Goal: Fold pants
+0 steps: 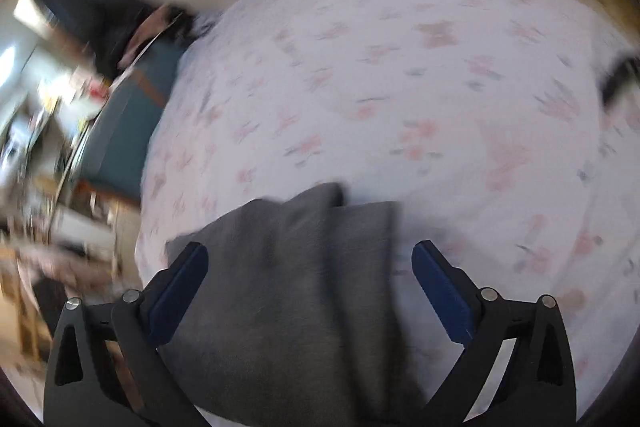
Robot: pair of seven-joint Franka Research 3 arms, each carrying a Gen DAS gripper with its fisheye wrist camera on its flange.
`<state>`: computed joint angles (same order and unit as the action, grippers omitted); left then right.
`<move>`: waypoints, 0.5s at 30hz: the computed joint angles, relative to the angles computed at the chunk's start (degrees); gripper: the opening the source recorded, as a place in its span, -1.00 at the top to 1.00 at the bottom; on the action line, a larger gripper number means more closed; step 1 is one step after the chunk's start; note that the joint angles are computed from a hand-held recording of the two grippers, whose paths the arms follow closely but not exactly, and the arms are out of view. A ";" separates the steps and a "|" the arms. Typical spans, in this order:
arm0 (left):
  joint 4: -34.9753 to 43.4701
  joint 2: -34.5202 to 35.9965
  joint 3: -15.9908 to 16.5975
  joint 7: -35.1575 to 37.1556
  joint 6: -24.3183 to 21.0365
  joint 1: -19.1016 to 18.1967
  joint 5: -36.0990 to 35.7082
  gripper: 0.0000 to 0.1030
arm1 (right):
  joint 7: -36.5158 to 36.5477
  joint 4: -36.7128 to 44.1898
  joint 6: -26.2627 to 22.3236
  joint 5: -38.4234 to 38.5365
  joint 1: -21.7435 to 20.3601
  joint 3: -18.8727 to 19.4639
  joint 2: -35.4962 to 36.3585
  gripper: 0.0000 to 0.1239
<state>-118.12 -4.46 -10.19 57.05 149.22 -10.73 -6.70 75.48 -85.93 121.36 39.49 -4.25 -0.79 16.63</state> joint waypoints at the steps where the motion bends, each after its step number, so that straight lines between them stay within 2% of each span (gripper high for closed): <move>1: -0.68 0.27 0.94 4.75 -0.25 -0.63 -7.41 -0.88 | 2.62 1.99 -3.14 -0.76 -0.37 -0.44 1.76 -0.66; 3: 0.72 2.74 1.90 10.84 -5.24 -0.70 -18.13 -0.88 | 5.23 5.44 -11.79 2.35 -2.75 0.27 6.00 -0.66; 4: 1.74 4.62 1.79 13.34 -7.66 -0.29 -22.03 -0.88 | 5.63 5.59 -13.49 2.79 -3.17 0.56 6.80 -0.66; 7: 1.76 6.24 0.23 18.53 -5.62 0.96 -28.03 -0.93 | 4.33 4.36 -17.89 4.39 -3.81 1.75 8.17 -0.66; 8: 2.11 6.57 -0.28 20.63 -5.46 1.20 -29.73 -0.86 | 2.49 3.30 -18.45 4.94 -3.69 2.26 7.95 -0.66; 9: 2.75 7.09 -0.72 23.55 -5.83 1.49 -32.36 -0.70 | 0.09 2.12 -17.71 5.11 -3.31 2.49 7.14 -0.66; 10: 3.70 7.79 -2.06 27.78 -7.10 2.77 -36.92 -0.27 | -3.71 1.25 -17.30 4.90 -2.79 2.89 6.29 -0.46; 11: 3.68 7.91 -1.45 28.15 -7.24 2.04 -37.46 -0.17 | -6.56 0.41 -16.29 3.08 -1.50 2.91 5.48 -0.17; 12: 4.04 8.20 -1.58 28.31 -7.46 2.12 -36.61 -0.12 | -6.75 -0.25 -15.21 1.50 -0.33 2.52 4.96 -0.16; 13: 3.97 8.08 -1.76 29.18 -7.50 2.32 -37.29 0.10 | -6.08 -0.49 -14.78 1.62 0.06 2.24 4.84 -0.10; 14: 3.71 7.57 -1.92 29.98 -7.51 2.49 -38.83 0.31 | -5.78 -0.55 -14.66 3.05 -0.14 2.18 4.80 0.25; 15: 3.72 7.08 -2.02 30.47 -7.20 2.39 -38.59 0.36 | -5.95 -0.40 -14.83 4.29 -0.40 2.22 4.72 0.35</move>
<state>-114.40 2.62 -12.20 87.53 142.02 -8.33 -45.29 69.53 -86.34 106.53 43.78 -4.65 1.43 21.35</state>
